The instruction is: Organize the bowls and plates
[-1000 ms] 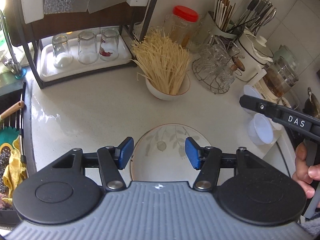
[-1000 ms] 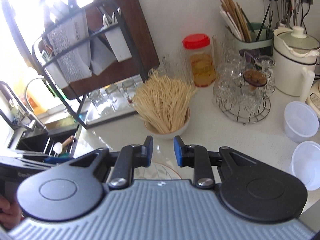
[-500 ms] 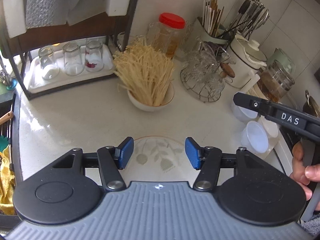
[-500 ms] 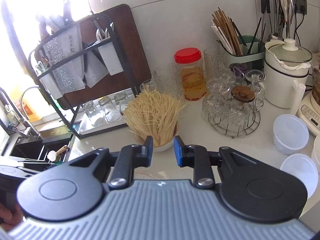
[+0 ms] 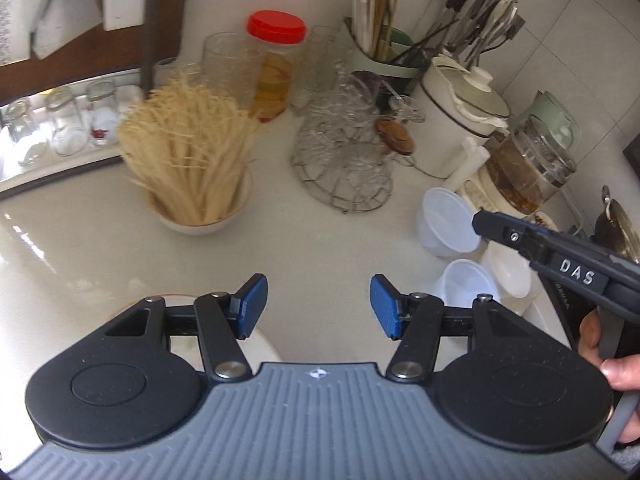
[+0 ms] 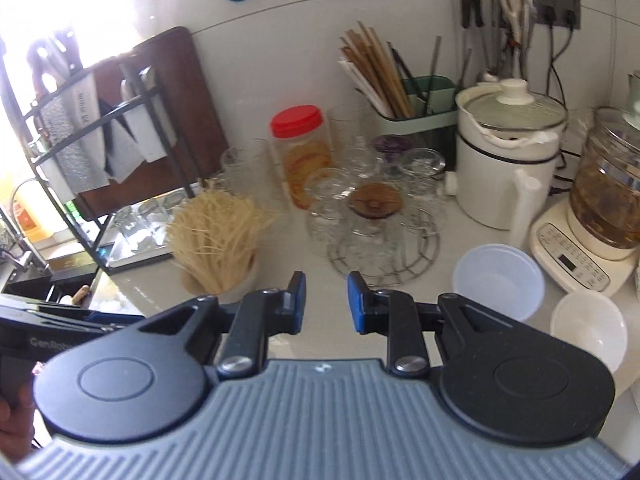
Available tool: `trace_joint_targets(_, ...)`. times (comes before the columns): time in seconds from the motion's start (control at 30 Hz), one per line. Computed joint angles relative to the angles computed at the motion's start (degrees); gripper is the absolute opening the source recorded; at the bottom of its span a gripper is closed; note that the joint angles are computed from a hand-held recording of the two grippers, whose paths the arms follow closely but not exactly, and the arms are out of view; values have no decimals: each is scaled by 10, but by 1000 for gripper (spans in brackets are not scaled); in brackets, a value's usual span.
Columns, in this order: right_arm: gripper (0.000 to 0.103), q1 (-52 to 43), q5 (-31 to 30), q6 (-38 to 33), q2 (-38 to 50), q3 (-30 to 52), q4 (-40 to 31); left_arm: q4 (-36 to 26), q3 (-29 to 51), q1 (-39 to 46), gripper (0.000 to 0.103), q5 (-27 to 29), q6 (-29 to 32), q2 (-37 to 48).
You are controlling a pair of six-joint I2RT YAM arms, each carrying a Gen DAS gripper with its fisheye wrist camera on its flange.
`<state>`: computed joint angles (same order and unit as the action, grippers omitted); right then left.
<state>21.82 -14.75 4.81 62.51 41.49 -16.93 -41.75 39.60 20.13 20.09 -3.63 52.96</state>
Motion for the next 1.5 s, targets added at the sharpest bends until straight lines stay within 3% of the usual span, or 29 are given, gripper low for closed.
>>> trace_joint_targets(0.13,27,-65,-35,-28,-1,-6,-8,39,15,-97,63,-46,-61,28)
trace_joint_targets(0.27,27,-122,-61,-45,-3,-15,-11,69,37,-167,63,-78,-81,72)
trace_joint_targets(0.7,27,-253,-103,-71,45,-33,-5,171,74,-303,63,-97,-106,232)
trace_joint_targets(0.9,28,-293,-114,-91,92,-33,-11,194,93,-326,63,-94,-122,302)
trace_joint_targets(0.97,37,-303,-119,-90,113,-26,-21,200,99,-328,63,-91,-128,324)
trace_joint_targets(1.03,74,-319,-130,-90,126,-25,-19,204,109,-330,63,-90,-132,348)
trace_joint_targets(1.07,78,-327,-136,-89,130,-27,-13,204,113,-332,63,-89,-133,357)
trace_joint_targets(1.5,72,-372,-173,-78,260,5,-21,249,117,-337,63,-79,-184,434)
